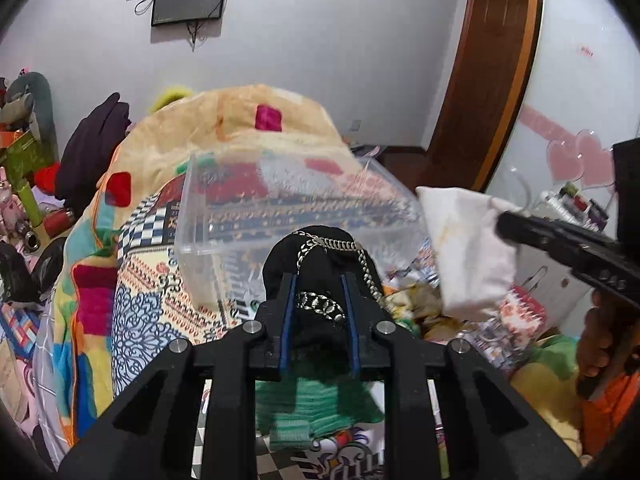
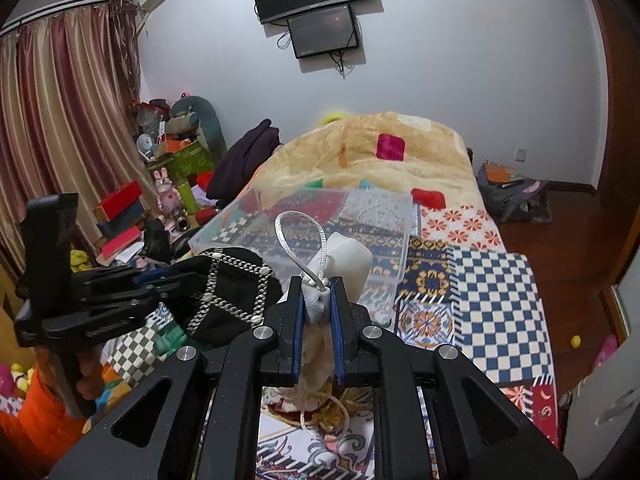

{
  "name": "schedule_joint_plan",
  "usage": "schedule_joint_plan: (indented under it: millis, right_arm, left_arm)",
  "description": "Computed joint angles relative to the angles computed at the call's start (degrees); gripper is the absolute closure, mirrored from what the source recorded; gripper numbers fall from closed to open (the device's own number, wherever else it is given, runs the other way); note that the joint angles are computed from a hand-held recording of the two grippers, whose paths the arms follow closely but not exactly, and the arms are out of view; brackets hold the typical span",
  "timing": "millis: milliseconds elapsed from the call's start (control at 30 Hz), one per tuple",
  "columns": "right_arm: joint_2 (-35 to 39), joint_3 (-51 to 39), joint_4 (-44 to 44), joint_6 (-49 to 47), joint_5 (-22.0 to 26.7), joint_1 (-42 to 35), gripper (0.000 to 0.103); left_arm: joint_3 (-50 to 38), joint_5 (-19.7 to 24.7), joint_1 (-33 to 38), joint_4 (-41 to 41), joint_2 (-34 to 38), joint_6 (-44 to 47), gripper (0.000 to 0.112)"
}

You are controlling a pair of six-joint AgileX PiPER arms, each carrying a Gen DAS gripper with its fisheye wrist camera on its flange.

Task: Organize soft objects
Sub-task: 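Lower black cap into box with left tool while right tool drops white pouch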

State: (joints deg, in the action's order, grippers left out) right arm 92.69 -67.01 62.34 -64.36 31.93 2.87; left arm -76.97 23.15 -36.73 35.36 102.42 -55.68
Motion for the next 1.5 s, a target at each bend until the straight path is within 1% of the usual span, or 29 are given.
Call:
schedule_joint_plan:
  millis: [100,167,367,433,533,633,733,833,1000,1133,1233,1333,1400,1433,1467,1500]
  right_arm:
    - [0.0,-1.7,-0.7,0.9,-0.5,0.2,0.092]
    - [0.1,-2.9,-1.0,1.3,-1.4,0.5,0.092]
    - [2.2,-8.2,-0.4,2.0,-4.2,1.8,0.092]
    - [3.5,-10.4,-0.7,2.8,-5.5,2.6,0.092]
    - [6.0,-13.9,-2.9,5.1,-7.2,3.8,0.092]
    - [9.5,-18.0,-7.9,9.5,-8.4,5.1,0.092]
    - [12.6,-21.0,-12.3,13.2,-8.6,5.8,0.092]
    - [16.3,-24.1,-15.8,16.1,-7.9,6.4,0.092]
    - [21.1,-28.6,-25.0,23.2,-4.8,7.2,0.092]
    - [24.8,-33.2,-30.6,27.5,0.4,7.1,0.092]
    - [26.6,-36.1,-33.7,30.0,4.3,7.3,0.092]
    - [27.5,-37.7,-35.2,31.2,7.2,7.2,0.090]
    - [27.6,-38.3,-36.0,31.9,8.3,7.5,0.090]
    - [27.5,-38.5,-35.9,32.0,8.7,7.4,0.086]
    - [27.5,-38.8,-35.6,31.8,9.5,7.3,0.083]
    - [27.3,-39.0,-35.3,31.7,10.0,7.2,0.075]
  left_arm:
    - [-0.5,-1.2,1.2,-3.8,-1.5,3.7,0.091]
    - [-1.3,-1.6,1.9,-4.8,-2.1,5.0,0.091]
    - [-4.8,-0.3,2.8,1.5,-2.4,0.5,0.092]
    - [-6.6,0.4,3.3,5.3,-1.6,-2.3,0.092]
    - [-8.9,0.5,4.3,7.4,0.1,-3.3,0.092]
    - [-12.6,0.6,6.2,4.2,2.8,0.7,0.092]
    - [-17.0,2.3,7.2,3.5,6.4,2.6,0.092]
    - [-20.7,3.1,8.3,-1.2,10.2,7.8,0.092]
    - [-26.2,5.0,9.0,-9.2,16.5,16.6,0.092]
    - [-31.9,8.4,9.9,-18.3,21.7,25.0,0.092]
    - [-34.4,10.1,10.4,-22.8,23.8,29.0,0.092]
    - [-36.4,12.0,10.5,-24.8,25.2,30.6,0.091]
    - [-37.0,12.9,10.2,-23.9,25.5,29.9,0.088]
    - [-37.3,13.3,10.0,-23.1,25.6,29.2,0.087]
    - [-37.5,13.7,9.7,-22.0,25.6,28.3,0.082]
    - [-37.5,13.9,9.4,-21.0,25.5,27.5,0.080]
